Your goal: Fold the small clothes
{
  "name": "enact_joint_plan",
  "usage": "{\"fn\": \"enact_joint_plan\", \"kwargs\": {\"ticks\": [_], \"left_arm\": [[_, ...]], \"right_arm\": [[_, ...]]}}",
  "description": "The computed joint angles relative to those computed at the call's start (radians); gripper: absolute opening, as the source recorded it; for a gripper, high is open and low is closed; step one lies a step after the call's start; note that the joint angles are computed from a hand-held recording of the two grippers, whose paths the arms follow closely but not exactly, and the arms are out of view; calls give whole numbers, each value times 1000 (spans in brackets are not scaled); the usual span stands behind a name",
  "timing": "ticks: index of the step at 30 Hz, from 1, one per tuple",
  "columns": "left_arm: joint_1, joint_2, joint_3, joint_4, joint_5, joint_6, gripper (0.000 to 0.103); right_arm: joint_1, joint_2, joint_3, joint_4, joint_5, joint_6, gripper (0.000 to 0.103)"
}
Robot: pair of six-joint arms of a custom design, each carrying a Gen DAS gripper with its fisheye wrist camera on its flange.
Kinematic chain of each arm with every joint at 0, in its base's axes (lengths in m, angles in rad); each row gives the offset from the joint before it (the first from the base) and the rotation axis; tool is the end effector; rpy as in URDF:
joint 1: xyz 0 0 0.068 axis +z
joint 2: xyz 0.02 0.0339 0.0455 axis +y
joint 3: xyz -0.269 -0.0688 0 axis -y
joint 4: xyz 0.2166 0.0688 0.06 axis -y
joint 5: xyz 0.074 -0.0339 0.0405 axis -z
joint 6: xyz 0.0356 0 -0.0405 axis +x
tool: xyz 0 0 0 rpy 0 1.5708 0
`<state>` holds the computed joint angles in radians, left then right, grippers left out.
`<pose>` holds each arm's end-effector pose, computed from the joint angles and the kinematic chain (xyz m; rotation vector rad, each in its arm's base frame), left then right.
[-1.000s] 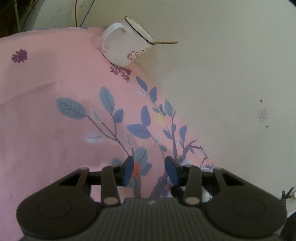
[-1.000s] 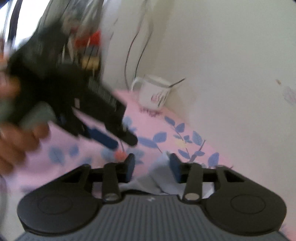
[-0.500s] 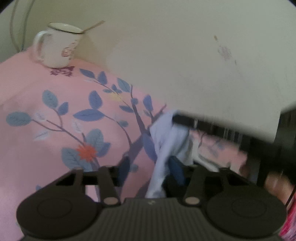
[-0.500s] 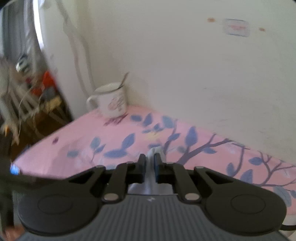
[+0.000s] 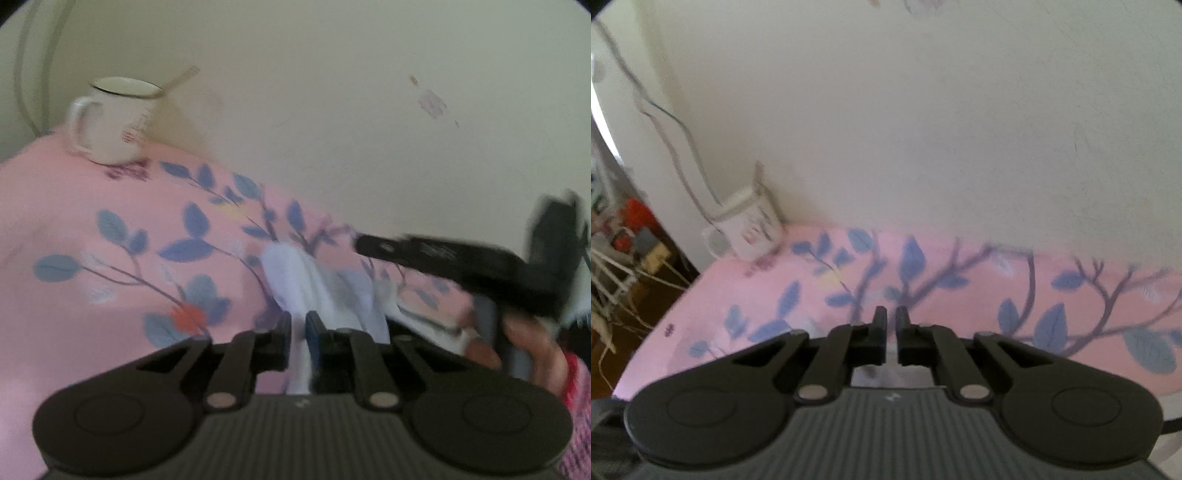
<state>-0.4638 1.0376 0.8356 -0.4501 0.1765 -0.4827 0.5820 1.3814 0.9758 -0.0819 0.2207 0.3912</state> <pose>0.1709 -0.0925 0.2943 0.0791 2.3057 -0.7012 0.2450 0.1519 0.2964 -0.0596 2.0660 0.3783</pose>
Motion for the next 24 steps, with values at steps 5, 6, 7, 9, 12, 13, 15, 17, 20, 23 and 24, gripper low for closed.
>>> {"fn": "enact_joint_plan", "kwargs": {"ticks": [5,6,7,9,12,13,15,17,20,23,24], "left_arm": [[38,-54,-30,58,19,-59,17],[35,-49,-33,67,26,-56,17],[26,-51,-35,66,27,-52,17],[-4,-35,-39,73,10,-39,17],[-48,-17,-44,71,-33,-20,20],[-58,-13,-46,70,-42,-15,21],[-67,-10,-50,67,-49,-7,21],[-69,-16,-52,62,-48,-9,22],[-82,-31,-57,66,-60,-9,27],[-116,-42,-56,67,-85,-10,27],[-127,-46,-56,70,-88,-9,27]], "right_arm": [[96,-25,-8,0,-35,-15,0],[108,6,9,-18,-42,-5,0],[113,48,28,-36,-45,9,0],[99,146,50,-47,-50,43,0],[43,151,-14,73,-78,104,0],[19,139,-29,82,-107,151,0],[13,98,-58,87,-108,195,0],[54,5,-106,76,-47,155,2],[163,-185,-194,22,118,105,39],[259,-392,-274,-109,249,130,38],[313,-474,-304,-179,322,161,38]]}}
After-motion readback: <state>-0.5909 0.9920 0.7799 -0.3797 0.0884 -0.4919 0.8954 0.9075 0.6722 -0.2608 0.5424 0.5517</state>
